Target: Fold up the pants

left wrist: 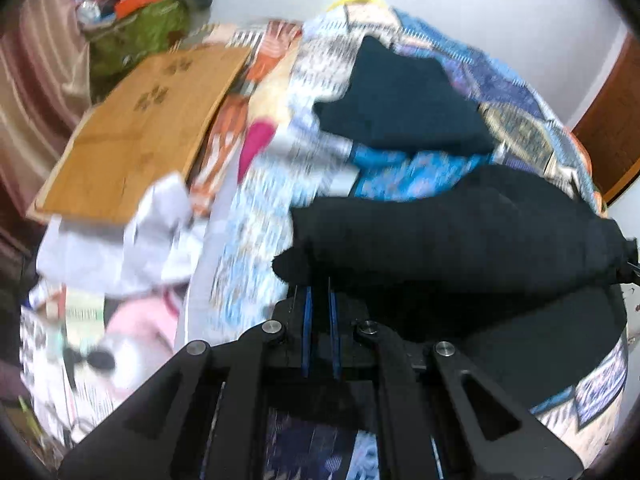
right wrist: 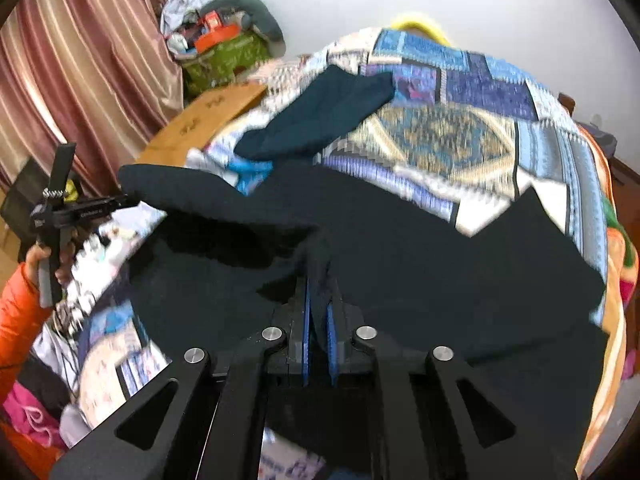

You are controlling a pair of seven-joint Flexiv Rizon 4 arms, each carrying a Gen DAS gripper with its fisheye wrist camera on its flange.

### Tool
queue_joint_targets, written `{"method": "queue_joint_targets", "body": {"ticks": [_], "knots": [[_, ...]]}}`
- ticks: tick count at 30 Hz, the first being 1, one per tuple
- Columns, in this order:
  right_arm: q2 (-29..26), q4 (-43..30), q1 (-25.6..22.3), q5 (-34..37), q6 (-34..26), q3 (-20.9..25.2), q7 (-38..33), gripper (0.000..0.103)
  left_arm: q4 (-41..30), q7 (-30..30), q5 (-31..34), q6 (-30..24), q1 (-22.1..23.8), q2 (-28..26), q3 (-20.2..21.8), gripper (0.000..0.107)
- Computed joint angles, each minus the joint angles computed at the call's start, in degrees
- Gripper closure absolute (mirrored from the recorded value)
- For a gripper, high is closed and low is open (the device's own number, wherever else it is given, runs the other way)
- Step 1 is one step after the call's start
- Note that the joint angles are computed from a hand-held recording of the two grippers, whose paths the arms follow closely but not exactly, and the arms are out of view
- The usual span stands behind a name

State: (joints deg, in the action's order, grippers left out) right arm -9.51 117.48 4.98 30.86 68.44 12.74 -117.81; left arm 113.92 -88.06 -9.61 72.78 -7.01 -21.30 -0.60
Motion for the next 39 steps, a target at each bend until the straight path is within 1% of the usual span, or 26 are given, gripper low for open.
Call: {"method": "queue_joint_targets", "body": {"ticks": [1,3,4,6,7,8,9,10,11,12,13,15,16,17,18,19,20,21,23,24,29,33,37,39], "knots": [[0.5,1.2,0.4,-1.0,0.3,-0.2,1.1,0.091,0.6,-0.2,0.1,-2.1,0.0,0.5,0.3,0.100],[1.9,3.0,0.5,-1.8,-0.4,-0.4,2.7,0.086,1.2,-1.7,2.2,-4.3,-0.9,1.6,1.9,0.099],[2.6,3.4,0.4,-1.4,-0.6,-0.5,2.7,0.080,1.8,-2.4,3.3,-4.2,-1.3,2.3,2.3,0.099],[4.2,4.1,0.0,0.0,-0.6,-0.9,2.3,0.078,2.0,-4.2,6.2,-4.5,-2.1,3.5,3.6,0.098],[4.7,4.0,0.0,0.6,-0.7,-1.4,2.3,0.076,2.0,-4.7,6.9,-4.5,-2.1,4.1,3.6,0.096],[5.2,4.1,0.1,0.9,-0.6,-1.7,2.7,0.073,1.9,-5.1,7.5,-4.3,-2.0,4.5,3.6,0.094],[5.6,4.1,0.1,1.2,0.0,-2.3,3.1,0.070,1.4,-5.7,8.2,-4.3,-2.1,4.7,3.7,0.089],[6.0,4.4,0.2,0.9,1.0,-2.7,3.9,0.066,0.9,-6.1,8.8,-4.1,-2.1,4.9,3.6,0.084],[6.1,4.5,0.4,0.3,2.1,-3.1,4.8,0.062,0.3,-6.6,9.3,-3.9,-2.2,4.9,3.5,0.080],[6.3,4.6,0.4,-0.4,3.0,-3.5,5.6,0.061,-0.3,-6.3,9.3,-3.4,-2.0,4.8,3.0,0.075],[6.3,4.2,0.2,-0.7,3.4,-4.0,6.0,0.059,-0.9,-6.1,9.3,-3.0,-1.9,4.6,2.6,0.071],[6.1,3.9,0.0,-1.9,4.3,-4.7,7.5,0.055,-3.4,-6.1,9.6,-2.7,-2.4,3.4,2.0,0.058],[5.6,3.8,0.0,-3.5,5.4,-5.1,9.0,0.049,-4.4,-6.1,9.8,-2.5,-2.7,2.9,1.8,0.055],[5.1,3.9,-0.1,-5.3,6.6,-5.5,10.5,0.046,-5.5,-5.8,9.9,-2.3,-3.0,2.2,1.5,0.052],[4.2,4.0,-0.1,-8.3,8.3,-6.2,12.7,0.044,-7.5,-5.9,10.4,-2.5,-3.6,1.1,1.5,0.048],[3.4,3.5,-0.5,-9.9,8.8,-6.5,13.7,0.042,-9.2,-6.3,11.0,-3.1,-4.4,0.2,1.7,0.045],[2.4,3.0,-0.9,-11.7,9.3,-6.9,14.9,0.041,-11.2,-7.0,11.7,-3.8,-5.3,-0.8,2.1,0.034],[1.1,2.3,-1.1,-14.2,9.6,-7.6,17.1,0.040,-13.3,-7.7,12.4,-4.0,-6.1,-2.1,2.4,0.026],[-1.2,0.1,-2.5,-16.2,8.8,-7.6,18.8,0.040,-16.5,-8.0,12.7,-3.8,-7.0,-4.3,2.2,0.019],[-2.4,-1.0,-3.4,-16.6,8.2,-7.4,19.4,0.040,-18.5,-7.8,12.6,-4.4,-7.4,-5.6,2.0,0.017],[-9.0,-6.5,-5.5,-20.8,6.2,-7.5,24.4,0.040,-27.6,-5.2,9.2,-10.0,-7.7,-12.0,-0.3,0.017],[-14.8,-12.3,-6.5,-24.4,2.8,-7.8,27.9,0.040,-34.0,-4.0,7.3,-14.0,-8.5,-16.8,-1.0,0.017],[-19.5,-18.0,-9.7,-22.4,0.4,-4.4,28.1,0.040,-38.7,-4.0,7.1,-17.5,-9.7,-20.5,-0.3,0.017],[-21.6,-20.4,-10.5,-21.9,-0.7,-3.5,27.8,0.040,-40.2,-3.6,6.9,-18.8,-9.8,-21.8,-0.5,0.017]]}}
